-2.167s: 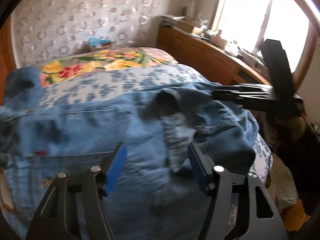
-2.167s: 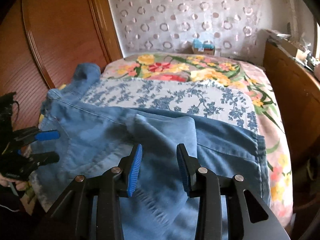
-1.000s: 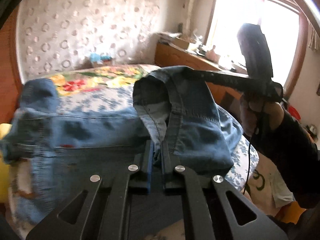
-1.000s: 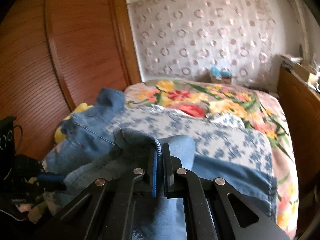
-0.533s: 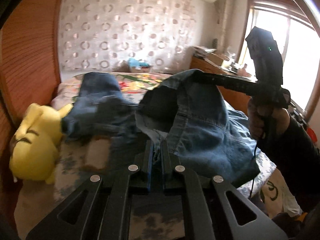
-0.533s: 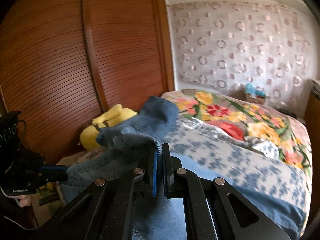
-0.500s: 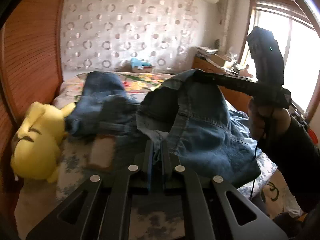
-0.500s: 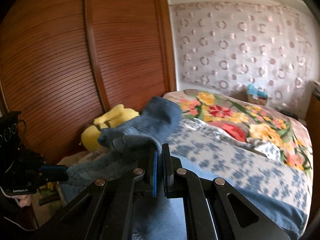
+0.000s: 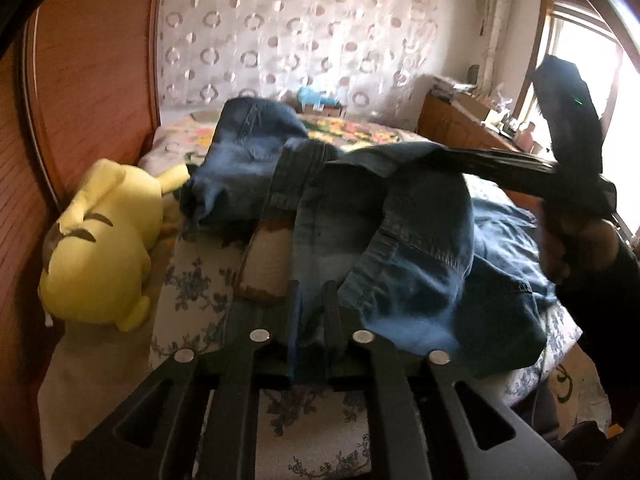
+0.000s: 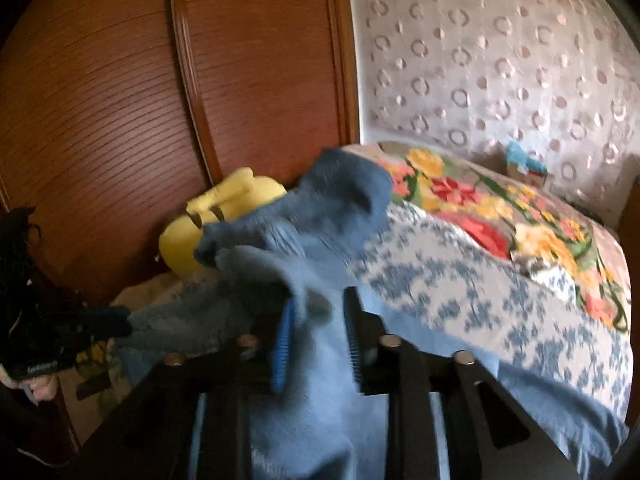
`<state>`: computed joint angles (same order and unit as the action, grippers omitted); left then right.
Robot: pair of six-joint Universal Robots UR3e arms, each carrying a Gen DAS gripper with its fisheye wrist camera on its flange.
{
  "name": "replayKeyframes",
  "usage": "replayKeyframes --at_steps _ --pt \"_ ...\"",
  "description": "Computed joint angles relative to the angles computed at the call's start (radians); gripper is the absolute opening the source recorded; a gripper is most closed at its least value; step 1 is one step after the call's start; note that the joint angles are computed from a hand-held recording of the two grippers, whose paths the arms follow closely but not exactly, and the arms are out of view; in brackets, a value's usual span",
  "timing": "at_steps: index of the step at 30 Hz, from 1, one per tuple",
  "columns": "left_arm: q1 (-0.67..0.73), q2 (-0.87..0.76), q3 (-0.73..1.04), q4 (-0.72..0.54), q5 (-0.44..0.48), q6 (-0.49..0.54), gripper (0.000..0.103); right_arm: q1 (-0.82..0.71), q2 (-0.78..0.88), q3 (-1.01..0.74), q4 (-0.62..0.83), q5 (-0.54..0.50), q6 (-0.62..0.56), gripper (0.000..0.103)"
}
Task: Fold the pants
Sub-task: 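Grasp the jeans leg hem with the left tool and lift it up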
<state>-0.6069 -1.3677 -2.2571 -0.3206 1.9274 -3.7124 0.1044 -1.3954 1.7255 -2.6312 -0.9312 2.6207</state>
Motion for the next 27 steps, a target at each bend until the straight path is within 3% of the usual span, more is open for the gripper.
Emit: replayKeyframes --at_steps 3,8,13,16,21,27 --pt "0.011 -0.029 0.005 0.041 -0.036 0.022 0.046 -0.072 -0.078 0.089 0.035 0.016 -0.045 0.038" --pt "-0.013 -0.140 0.085 0.098 -0.038 0.067 0.046 -0.246 -0.258 0.257 0.151 0.062 -0.150 0.045" --pt "0.006 -0.271 0.190 0.119 -0.098 0.137 0.046 -0.359 -0.406 0.342 0.277 0.113 -0.231 0.050" --pt "0.000 -0.335 0.241 0.104 -0.094 0.171 0.046 -0.376 -0.452 0.354 0.338 0.136 -0.253 0.051" --pt "0.017 -0.344 0.221 0.084 -0.083 0.161 0.046 -0.299 -0.407 0.350 0.312 0.154 -0.242 0.052" --pt "0.029 -0.312 0.186 0.050 0.019 0.123 0.046 -0.301 -0.432 0.370 0.276 0.186 -0.242 0.053"
